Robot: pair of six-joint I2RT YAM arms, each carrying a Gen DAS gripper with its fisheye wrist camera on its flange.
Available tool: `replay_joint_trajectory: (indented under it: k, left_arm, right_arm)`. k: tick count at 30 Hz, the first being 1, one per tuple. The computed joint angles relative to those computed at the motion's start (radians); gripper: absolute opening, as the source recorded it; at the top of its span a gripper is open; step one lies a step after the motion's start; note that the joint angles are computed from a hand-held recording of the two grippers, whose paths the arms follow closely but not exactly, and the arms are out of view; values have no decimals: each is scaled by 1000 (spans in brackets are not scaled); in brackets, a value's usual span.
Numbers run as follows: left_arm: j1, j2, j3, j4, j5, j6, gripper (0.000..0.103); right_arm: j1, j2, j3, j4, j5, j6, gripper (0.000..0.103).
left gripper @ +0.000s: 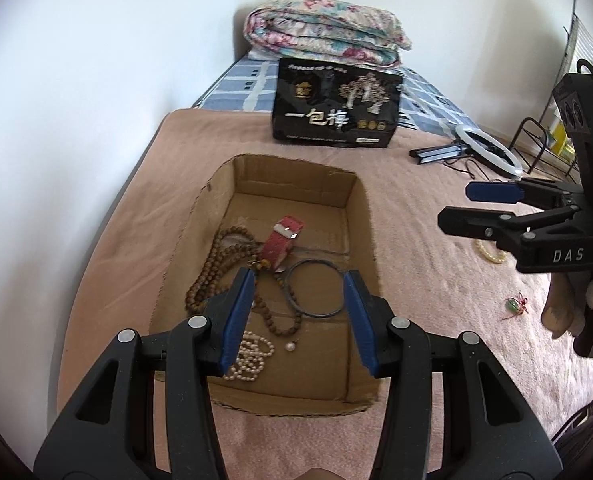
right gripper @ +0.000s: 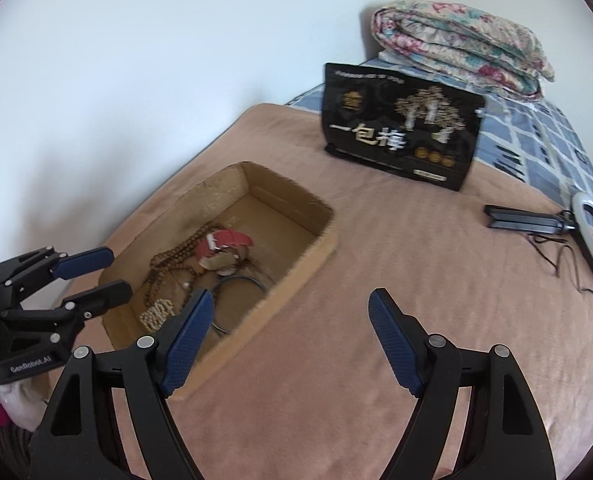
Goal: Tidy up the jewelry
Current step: 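Move both open tools back toward the cream bracelet and jade pendant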
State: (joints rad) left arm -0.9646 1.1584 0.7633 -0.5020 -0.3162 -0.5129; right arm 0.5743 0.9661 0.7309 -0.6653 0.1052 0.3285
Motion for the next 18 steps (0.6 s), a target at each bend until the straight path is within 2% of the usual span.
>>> replay_joint_trajectory:
  k: [5,10,15,18]
  left_arm:
    - [-79,45,50,-12,-28,-13,48]
    - [-159,112,117,-12,-41,-23,47]
    - [-241,192,192,-9,-45,-27,48]
    - [-288,248,241,-4,-41,-26,48]
  right_arm:
    - [-104,-112,-9,-113,-19,-58,80]
    - [-287,-213,-18,-212,-69,-143,80]
    - [-524,-292,-31,-287,-147,-294,80]
    - [-715,-324,-34,-331,-245,-423,80]
